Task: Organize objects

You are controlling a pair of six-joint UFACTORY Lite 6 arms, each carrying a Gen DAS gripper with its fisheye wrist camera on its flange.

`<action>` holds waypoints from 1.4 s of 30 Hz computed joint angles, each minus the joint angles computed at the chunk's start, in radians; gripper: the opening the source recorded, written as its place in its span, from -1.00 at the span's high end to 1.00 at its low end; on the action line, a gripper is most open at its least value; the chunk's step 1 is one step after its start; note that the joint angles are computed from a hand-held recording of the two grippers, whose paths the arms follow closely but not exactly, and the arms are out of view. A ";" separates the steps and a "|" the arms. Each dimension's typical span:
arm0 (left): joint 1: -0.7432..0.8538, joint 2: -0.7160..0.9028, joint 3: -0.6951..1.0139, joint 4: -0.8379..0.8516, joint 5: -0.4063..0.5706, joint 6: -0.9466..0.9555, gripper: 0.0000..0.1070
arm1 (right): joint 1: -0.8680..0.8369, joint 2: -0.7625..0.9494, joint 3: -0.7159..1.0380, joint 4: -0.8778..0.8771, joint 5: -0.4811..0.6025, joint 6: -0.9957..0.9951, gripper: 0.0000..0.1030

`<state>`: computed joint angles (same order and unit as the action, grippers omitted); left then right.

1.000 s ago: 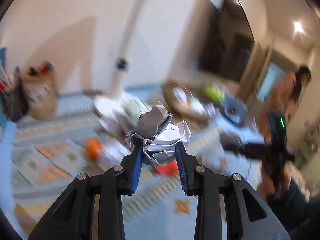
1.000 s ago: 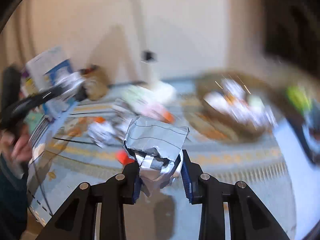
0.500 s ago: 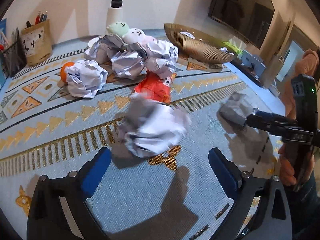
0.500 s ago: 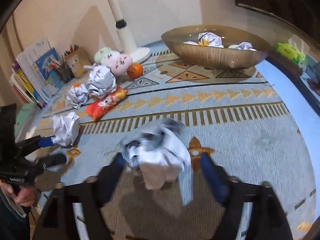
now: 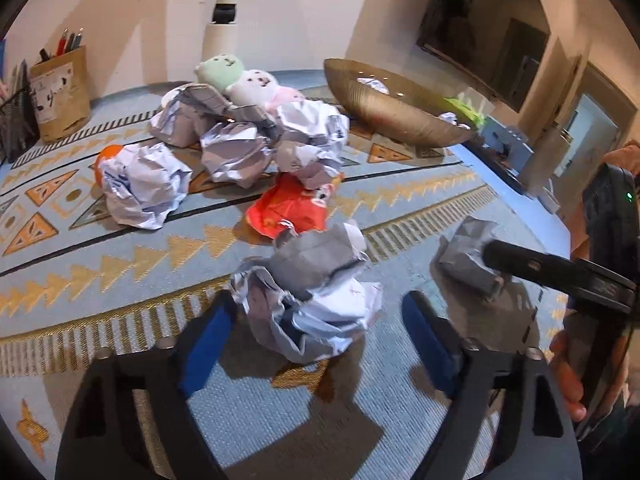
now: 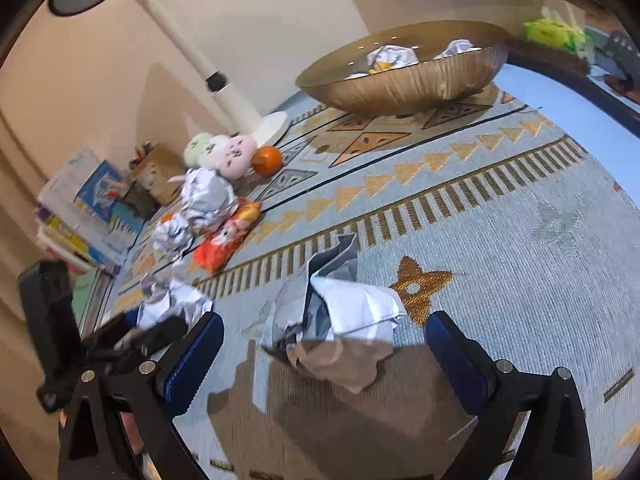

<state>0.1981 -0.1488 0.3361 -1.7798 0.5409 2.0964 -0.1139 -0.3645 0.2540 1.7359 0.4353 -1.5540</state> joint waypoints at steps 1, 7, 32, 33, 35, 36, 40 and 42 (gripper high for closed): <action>-0.003 -0.005 -0.006 0.002 0.006 0.008 -0.06 | 0.006 -0.002 -0.005 0.041 -0.009 -0.018 -0.93; 0.024 -0.002 -0.007 0.040 0.047 -0.008 0.10 | 0.041 -0.009 -0.049 0.272 -0.001 -0.212 -0.08; -0.406 0.480 1.077 0.855 -0.125 -1.203 0.11 | -0.275 0.036 0.364 -0.070 0.035 0.004 0.02; -0.418 0.542 1.150 0.903 -0.119 -1.263 0.11 | -0.259 0.100 0.431 -0.060 0.008 0.014 0.02; -0.447 0.672 1.318 1.008 -0.114 -1.391 0.11 | -0.226 0.243 0.577 -0.061 -0.036 0.058 0.02; -0.459 0.743 1.416 1.030 -0.111 -1.418 0.08 | -0.217 0.286 0.620 -0.065 -0.044 0.077 0.02; -0.477 0.898 1.645 1.113 -0.103 -1.517 -0.41 | -0.163 0.520 0.891 -0.123 -0.110 0.210 -0.17; -0.450 0.869 1.599 0.994 -0.077 -1.417 -0.41 | -0.163 0.666 1.069 -0.283 -0.087 0.369 -0.57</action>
<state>-0.2518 0.7201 1.9354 -0.7854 0.4639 0.6789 -0.2773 0.3015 1.3233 1.4526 0.3481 -1.1854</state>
